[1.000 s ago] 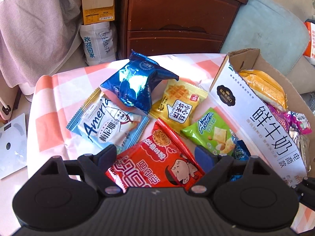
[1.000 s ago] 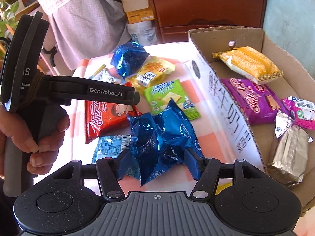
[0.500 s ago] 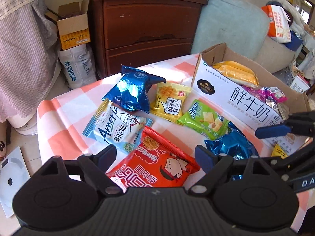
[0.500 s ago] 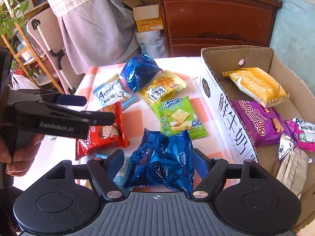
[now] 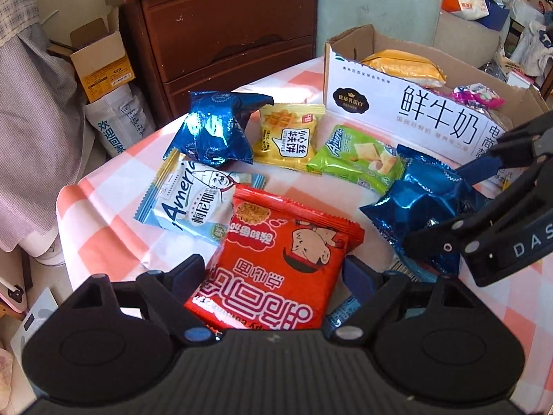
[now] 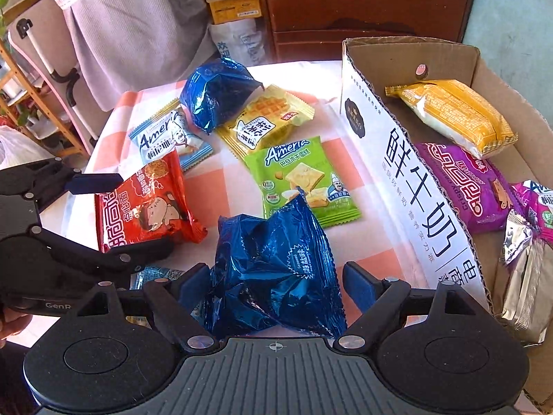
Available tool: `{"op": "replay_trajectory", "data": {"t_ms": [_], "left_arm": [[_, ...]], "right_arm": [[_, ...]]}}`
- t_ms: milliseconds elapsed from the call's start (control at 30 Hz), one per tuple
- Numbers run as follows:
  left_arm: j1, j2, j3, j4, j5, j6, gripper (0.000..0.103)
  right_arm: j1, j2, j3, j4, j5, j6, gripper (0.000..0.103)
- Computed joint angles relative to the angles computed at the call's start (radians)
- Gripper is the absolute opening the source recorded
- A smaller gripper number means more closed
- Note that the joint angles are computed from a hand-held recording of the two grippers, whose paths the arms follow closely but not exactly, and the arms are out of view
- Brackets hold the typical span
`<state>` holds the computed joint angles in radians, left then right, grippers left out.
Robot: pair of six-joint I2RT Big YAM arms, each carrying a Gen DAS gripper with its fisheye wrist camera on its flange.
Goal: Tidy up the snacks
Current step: 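Close the right tool on the blue foil bag while the left tool grasps the red biscuit pack, then lift both packs and carry them over the cardboard box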
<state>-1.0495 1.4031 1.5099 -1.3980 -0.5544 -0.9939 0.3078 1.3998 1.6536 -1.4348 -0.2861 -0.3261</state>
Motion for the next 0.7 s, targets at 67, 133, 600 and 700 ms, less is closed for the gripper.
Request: {"op": "replay_trajectory", "data": {"t_ms": [67, 133, 600, 700], "left_arm": [[-0.001, 0.004, -0.001, -0.002, 0.004, 0.003, 0.087], [-0.001, 0.01, 0.001, -0.005, 0.009, 0.003, 0.087], [-0.002, 0.024, 0.028, -0.037, 0.038, -0.068, 0.069], [-0.004, 0.032, 0.04, -0.054, 0.041, -0.092, 0.066]], "right_arm": [[0.007, 0.002, -0.002, 0.0, 0.01, 0.002, 0.085], [0.013, 0.004, -0.004, -0.001, 0.015, -0.001, 0.085], [0.01, -0.01, -0.015, 0.018, -0.002, -0.016, 0.071], [0.005, -0.013, -0.014, 0.02, -0.015, -0.015, 0.065]]}}
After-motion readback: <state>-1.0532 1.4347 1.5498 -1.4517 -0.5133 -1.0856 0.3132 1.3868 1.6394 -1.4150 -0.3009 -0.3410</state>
